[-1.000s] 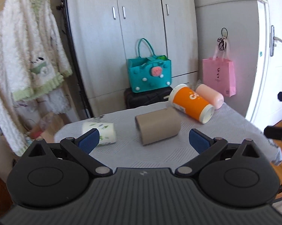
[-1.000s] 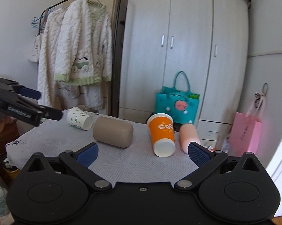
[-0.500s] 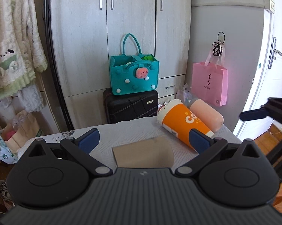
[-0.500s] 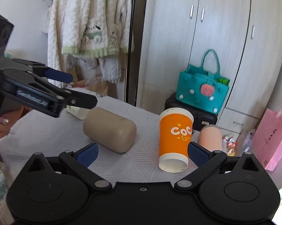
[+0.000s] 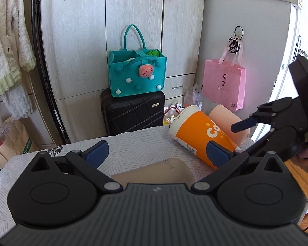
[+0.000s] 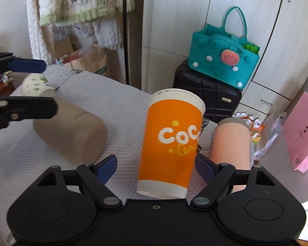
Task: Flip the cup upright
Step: 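Move the right gripper toward the orange cup's base and close around it, then lift the orange cup with the right gripper and rotate it rim-up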
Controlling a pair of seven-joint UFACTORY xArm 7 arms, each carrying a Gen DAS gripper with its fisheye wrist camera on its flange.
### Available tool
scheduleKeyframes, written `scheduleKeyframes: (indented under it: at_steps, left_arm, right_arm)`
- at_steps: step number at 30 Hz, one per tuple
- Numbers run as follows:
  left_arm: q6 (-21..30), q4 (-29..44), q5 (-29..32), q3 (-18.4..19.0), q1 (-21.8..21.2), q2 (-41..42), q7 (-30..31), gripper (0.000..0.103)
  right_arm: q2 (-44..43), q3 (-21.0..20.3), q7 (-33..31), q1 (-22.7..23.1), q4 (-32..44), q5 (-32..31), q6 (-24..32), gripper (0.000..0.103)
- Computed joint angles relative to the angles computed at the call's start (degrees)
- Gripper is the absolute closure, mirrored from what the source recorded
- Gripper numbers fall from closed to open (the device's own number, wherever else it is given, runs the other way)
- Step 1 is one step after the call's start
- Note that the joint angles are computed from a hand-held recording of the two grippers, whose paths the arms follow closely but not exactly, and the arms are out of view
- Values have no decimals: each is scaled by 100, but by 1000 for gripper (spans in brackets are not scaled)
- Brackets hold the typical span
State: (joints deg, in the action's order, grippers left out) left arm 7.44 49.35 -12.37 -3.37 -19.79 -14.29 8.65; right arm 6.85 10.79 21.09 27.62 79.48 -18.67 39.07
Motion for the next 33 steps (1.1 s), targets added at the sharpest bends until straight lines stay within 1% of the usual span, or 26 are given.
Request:
scheduleKeyframes:
  at_steps: [4,6,9,10,11,13,21,27,30,33]
  left_arm:
    - [-15,-84,-149,123,-113,-69,173,0]
    - [-42,-79,-192,140,-126,-35,194,0]
    - [-63,-63,-416,277,-281,12,420,0]
    - [-70,-63,-430,263,-266,22,433,0]
    - [-63,-58,-432,243,-246,33,436,0]
    - [-10,-50,-426,197,-194,29,405,0]
    - [26,-218,-176,9,1,-158,162,0]
    - [97,-463,23,-65,24,-463,-70,0]
    - [126,-618,128,-96,11,-685,-186,0]
    - [169,-802,247,-158,19,-961,-348,0]
  right_arm:
    - [190,-26,-145,-15,214,53,167,16]
    - [304,-75,-40,37,322,-95,298,16]
    - [488,-86,-191,6,456,104,304,17]
    - [546,-114,-150,28,505,77,328,18]
    - [585,-140,-114,60,536,16,351,26]
    - [589,-209,81,130,513,-184,320,27]
    - [197,-149,387,86,38,-173,-58,28]
    - [-226,-38,894,107,-443,-472,-215,28]
    - [-516,69,1205,101,-752,-667,-258,28]
    - [-830,205,1377,58,-1058,-708,-312,28]
